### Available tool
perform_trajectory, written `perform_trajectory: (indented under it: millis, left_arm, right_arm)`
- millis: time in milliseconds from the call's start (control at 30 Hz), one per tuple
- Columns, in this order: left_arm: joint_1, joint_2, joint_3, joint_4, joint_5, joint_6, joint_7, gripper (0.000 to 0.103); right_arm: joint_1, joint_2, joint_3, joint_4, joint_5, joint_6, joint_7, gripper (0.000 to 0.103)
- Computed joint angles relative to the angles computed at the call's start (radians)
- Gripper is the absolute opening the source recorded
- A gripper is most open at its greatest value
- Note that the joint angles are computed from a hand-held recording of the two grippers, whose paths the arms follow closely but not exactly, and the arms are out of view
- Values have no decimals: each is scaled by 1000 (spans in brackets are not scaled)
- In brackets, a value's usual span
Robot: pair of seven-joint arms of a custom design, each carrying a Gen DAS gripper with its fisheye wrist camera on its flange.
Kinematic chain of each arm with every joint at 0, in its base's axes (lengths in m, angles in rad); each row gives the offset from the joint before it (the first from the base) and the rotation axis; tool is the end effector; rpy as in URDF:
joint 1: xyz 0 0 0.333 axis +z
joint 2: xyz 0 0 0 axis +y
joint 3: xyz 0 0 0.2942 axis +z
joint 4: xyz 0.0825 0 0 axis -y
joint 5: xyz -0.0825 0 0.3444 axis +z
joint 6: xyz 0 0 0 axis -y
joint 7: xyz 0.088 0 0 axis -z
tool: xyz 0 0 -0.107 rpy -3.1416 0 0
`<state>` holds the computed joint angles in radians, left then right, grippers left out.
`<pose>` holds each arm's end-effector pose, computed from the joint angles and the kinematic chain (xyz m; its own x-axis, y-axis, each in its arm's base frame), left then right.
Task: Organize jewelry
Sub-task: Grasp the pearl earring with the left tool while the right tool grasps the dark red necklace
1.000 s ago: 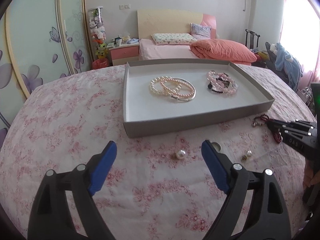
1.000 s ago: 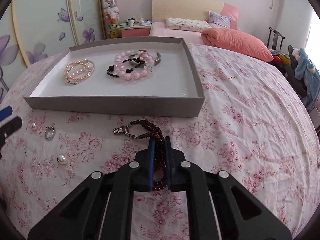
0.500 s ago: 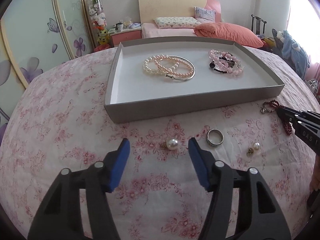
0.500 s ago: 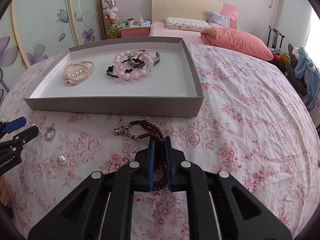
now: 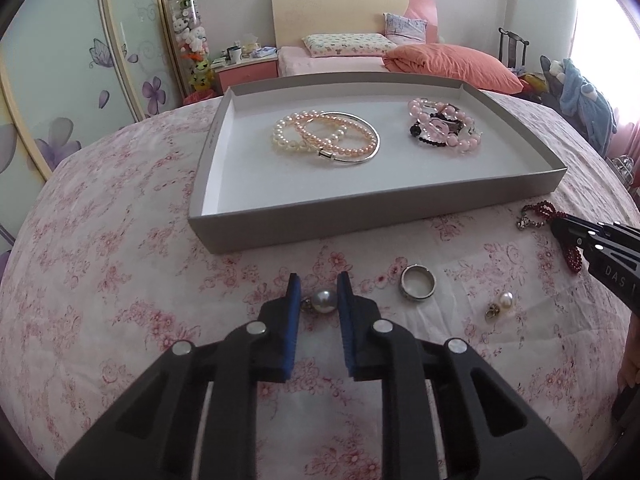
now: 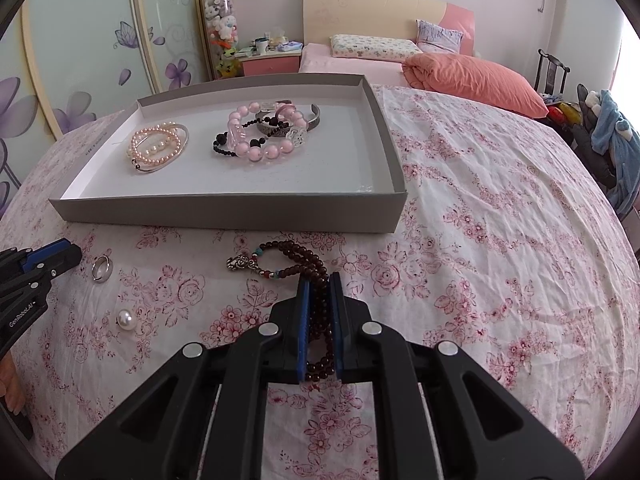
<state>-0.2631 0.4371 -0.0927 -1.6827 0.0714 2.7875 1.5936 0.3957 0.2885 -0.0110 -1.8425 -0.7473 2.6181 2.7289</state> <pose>0.6314 -0.2280 0.4268 -0.3912 -0.9196 -0.0359 -0.7130 0.3275 -0.6199 0.5715 0.2486 0.4199 -0.1987 -0.9799 -0.0161 -0.7525 0.1631 -0.6381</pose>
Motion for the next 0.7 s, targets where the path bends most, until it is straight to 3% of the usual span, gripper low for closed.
perform_trajectory:
  millis: [700]
  left_arm:
    - [16,-31,-1,-51,-13,19,-20,19]
  right_arm:
    - [0,1,0,1,1,1,0,11]
